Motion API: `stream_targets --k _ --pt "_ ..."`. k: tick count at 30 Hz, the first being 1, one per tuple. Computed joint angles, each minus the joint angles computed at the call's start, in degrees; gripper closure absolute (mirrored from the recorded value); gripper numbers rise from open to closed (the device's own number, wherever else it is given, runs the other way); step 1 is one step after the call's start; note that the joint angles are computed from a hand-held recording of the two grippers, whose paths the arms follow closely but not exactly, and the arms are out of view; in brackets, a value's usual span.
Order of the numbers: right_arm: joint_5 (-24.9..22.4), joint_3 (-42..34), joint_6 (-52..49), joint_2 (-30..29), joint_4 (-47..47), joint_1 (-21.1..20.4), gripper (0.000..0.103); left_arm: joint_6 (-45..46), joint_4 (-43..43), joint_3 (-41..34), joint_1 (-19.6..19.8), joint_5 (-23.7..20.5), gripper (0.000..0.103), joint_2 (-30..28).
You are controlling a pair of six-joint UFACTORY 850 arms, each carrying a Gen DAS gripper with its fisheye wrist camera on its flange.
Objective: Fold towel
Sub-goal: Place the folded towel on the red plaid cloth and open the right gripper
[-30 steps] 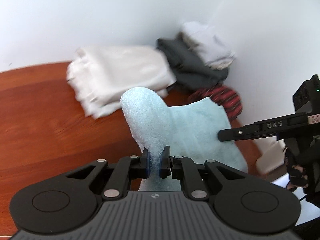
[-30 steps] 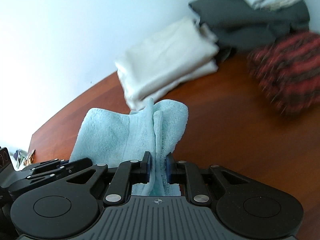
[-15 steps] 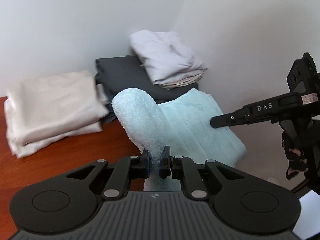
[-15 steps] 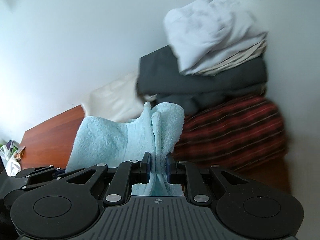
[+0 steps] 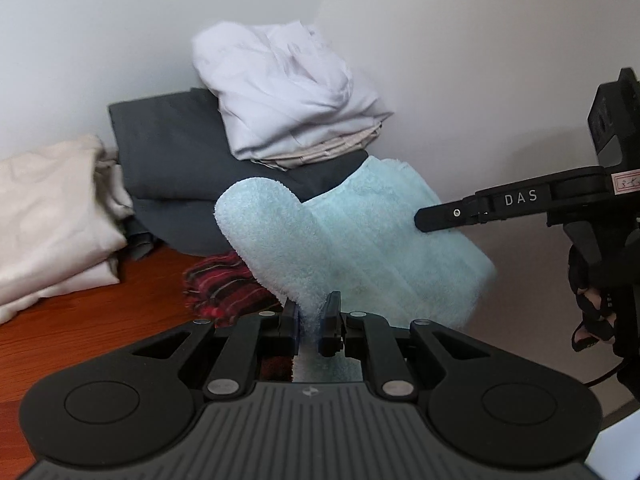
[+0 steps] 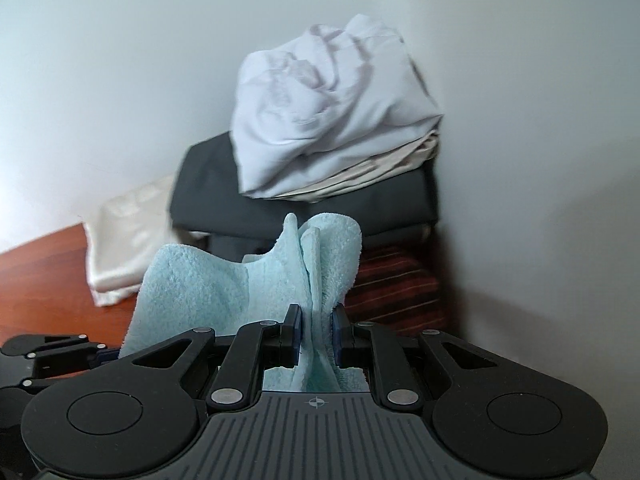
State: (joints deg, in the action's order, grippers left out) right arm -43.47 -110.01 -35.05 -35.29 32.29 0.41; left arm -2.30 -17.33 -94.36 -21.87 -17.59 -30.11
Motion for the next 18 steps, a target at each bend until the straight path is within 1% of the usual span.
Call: stream_targets --k 3,9,12,13,14,15,17,18 --pt "1.6 -1.8 1.6 -1.3 -4.5 0.6 0.085 -2.1 1.9 -3.3 -0.2 -1.2 0.089 -2.8" --pt "3.4 -5.8 4.1 -4.5 -9.9 1.4 0.085 -7.7 6.0 -9.6 -0.2 -3.6 0.088 -7.8" --pt "4.8 -7.1 5.6 -5.9 -13.0 2.0 0.083 -7.4 5.1 -12.6 0.0 -6.2 0.087 -10.2" --pt "5.7 -7.1 6.4 -6.0 -14.6 2.2 0.08 -7.5 5.2 -13.5 0.1 -7.3 0.086 -10.9" --pt "6.5 -7.0 7.2 -6.1 -16.2 2.4 0.077 -7.1 4.8 -13.8 0.2 -7.9 0.081 -11.1" --pt "7.3 -6.9 8.1 -6.3 -17.8 2.6 0.074 -7.0 4.7 -13.6 0.2 -8.1 0.078 -11.1" --pt "8.8 -6.7 9.8 -6.5 -21.0 2.9 0.06 -7.6 4.9 -13.2 0.4 -8.2 0.062 -10.7" --pt "9.3 -6.5 9.9 -6.3 -21.4 3.0 0.056 -8.1 5.2 -12.9 0.5 -8.2 0.059 -10.5"
